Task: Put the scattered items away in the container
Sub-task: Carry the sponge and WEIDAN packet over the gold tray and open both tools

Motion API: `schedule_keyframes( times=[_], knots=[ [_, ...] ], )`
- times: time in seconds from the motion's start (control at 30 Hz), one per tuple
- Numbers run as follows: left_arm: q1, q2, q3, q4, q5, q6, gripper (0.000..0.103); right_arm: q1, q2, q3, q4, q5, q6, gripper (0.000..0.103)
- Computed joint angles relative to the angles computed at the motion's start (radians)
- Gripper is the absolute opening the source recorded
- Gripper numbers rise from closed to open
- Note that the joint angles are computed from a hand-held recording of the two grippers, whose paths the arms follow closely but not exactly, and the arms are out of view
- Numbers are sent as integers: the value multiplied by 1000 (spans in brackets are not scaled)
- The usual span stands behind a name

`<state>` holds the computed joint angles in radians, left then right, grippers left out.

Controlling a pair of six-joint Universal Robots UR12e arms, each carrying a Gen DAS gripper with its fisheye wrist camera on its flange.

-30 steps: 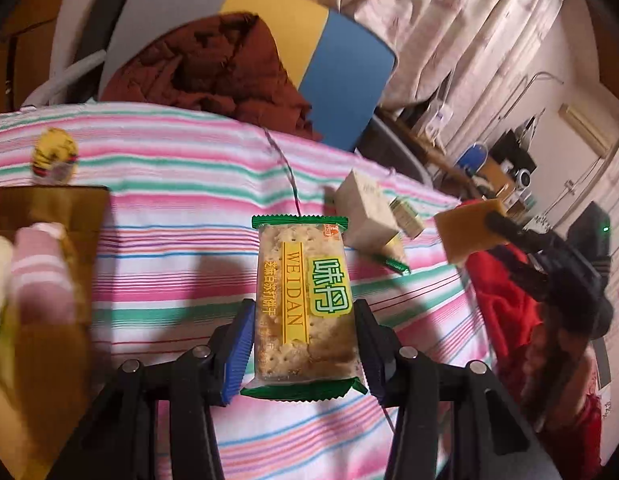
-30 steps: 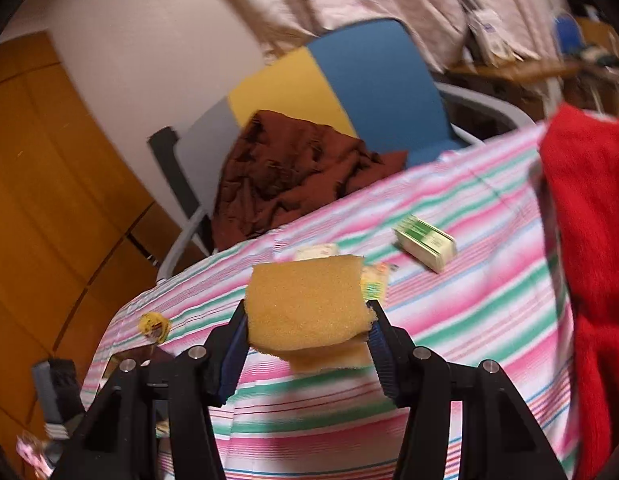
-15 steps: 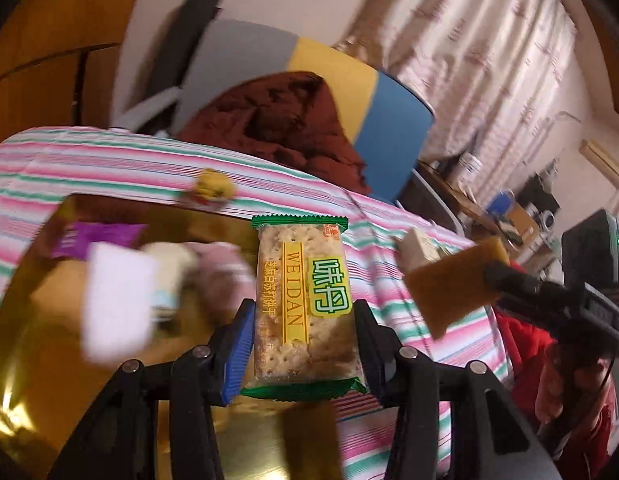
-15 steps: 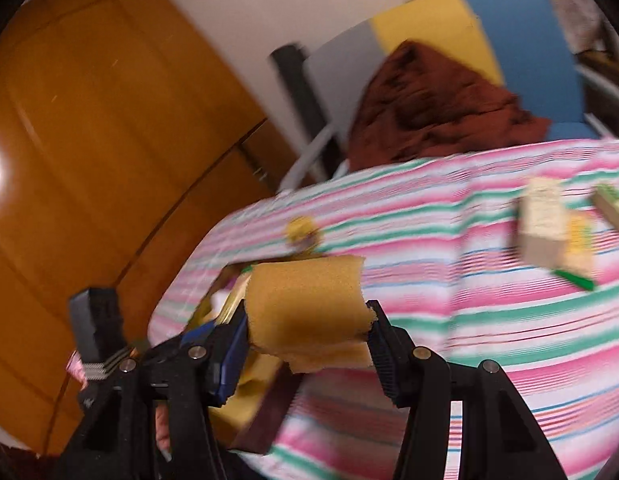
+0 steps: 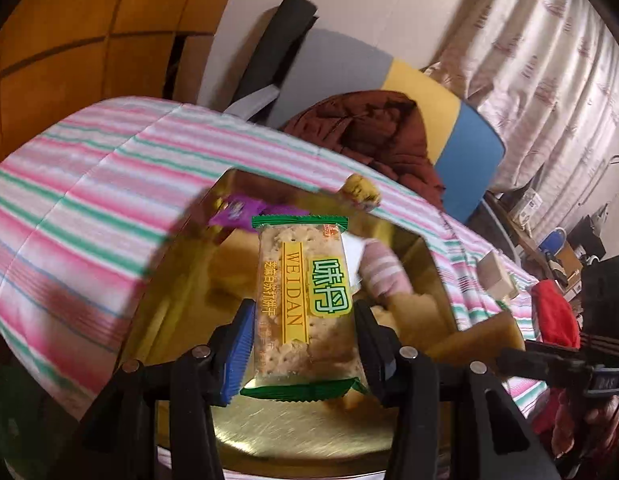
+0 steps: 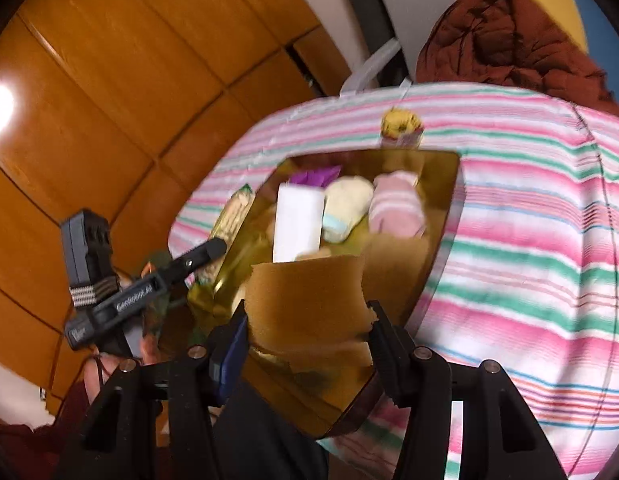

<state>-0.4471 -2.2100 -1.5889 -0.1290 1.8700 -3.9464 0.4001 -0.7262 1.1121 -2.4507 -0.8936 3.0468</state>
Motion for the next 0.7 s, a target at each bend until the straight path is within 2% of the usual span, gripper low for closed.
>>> schedule_keyframes(
  times=[0.1, 0.2, 0.23, 0.33, 0.47, 0.7],
  knots=[
    [0, -2, 7, -52, -6, -6, 49, 8, 4, -13, 66, -20, -37, 59],
    [-5, -6, 27, -152, 23, -30, 49, 15, 10, -19, 76, -38, -40, 77],
    [-5, -5, 27, -163, 27, -43, 50, 15, 11, -16, 60, -36, -33, 77],
    [-4, 0, 14, -136, 32, -68, 55, 11, 7, 2, -16, -39, 12, 77],
    [-13, 4, 7, -91, 87, -74, 59, -1, -4, 28, -87, -28, 59, 77],
    [-20, -4, 29, -84, 69, -75, 60, -15, -19, 55, -127, -22, 97, 78]
  ],
)
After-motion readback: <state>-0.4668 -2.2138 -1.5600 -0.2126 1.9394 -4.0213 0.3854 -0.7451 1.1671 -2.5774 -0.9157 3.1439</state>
